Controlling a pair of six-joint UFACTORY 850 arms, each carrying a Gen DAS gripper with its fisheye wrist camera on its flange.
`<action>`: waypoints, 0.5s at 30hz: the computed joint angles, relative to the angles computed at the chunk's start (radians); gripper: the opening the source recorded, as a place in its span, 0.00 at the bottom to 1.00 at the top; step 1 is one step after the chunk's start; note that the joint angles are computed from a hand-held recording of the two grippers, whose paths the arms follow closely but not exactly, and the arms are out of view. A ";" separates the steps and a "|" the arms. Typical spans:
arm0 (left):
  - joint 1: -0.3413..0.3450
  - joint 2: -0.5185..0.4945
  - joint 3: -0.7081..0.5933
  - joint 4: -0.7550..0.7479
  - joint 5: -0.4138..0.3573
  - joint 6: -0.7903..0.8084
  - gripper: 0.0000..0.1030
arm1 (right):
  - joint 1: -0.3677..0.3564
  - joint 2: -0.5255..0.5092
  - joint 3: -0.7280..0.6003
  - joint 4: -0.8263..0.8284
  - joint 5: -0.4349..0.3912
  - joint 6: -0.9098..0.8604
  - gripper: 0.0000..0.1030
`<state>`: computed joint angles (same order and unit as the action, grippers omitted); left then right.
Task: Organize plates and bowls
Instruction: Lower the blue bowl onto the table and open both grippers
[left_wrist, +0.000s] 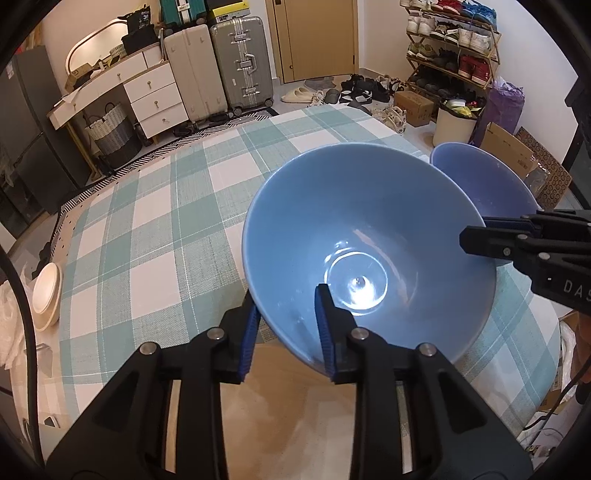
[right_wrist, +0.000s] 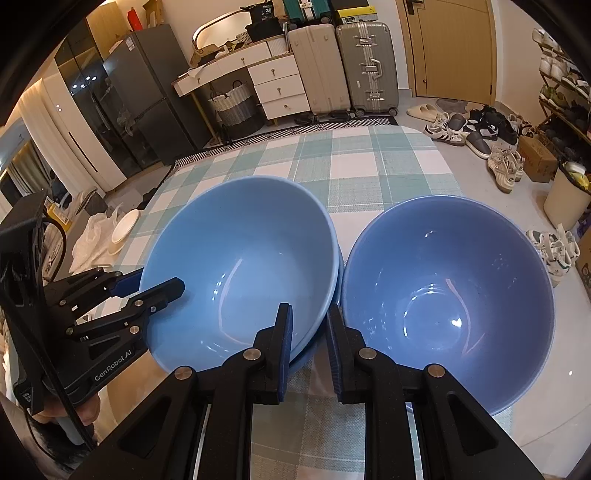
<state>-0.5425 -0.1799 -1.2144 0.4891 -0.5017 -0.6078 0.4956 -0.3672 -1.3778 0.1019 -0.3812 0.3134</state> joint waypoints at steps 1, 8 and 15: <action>0.000 -0.001 -0.001 -0.001 -0.001 -0.001 0.26 | 0.002 0.001 0.001 -0.008 0.000 0.006 0.19; 0.002 -0.001 -0.002 -0.023 0.003 0.020 0.29 | 0.003 0.005 0.006 -0.004 0.003 0.004 0.19; 0.023 0.003 0.000 -0.117 0.022 0.089 0.33 | -0.007 0.006 0.008 0.063 0.001 -0.054 0.22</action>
<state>-0.5193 -0.1767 -1.2143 0.3722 -0.4795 -0.5192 0.4890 -0.3607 -1.3695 0.1644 -0.3807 0.2595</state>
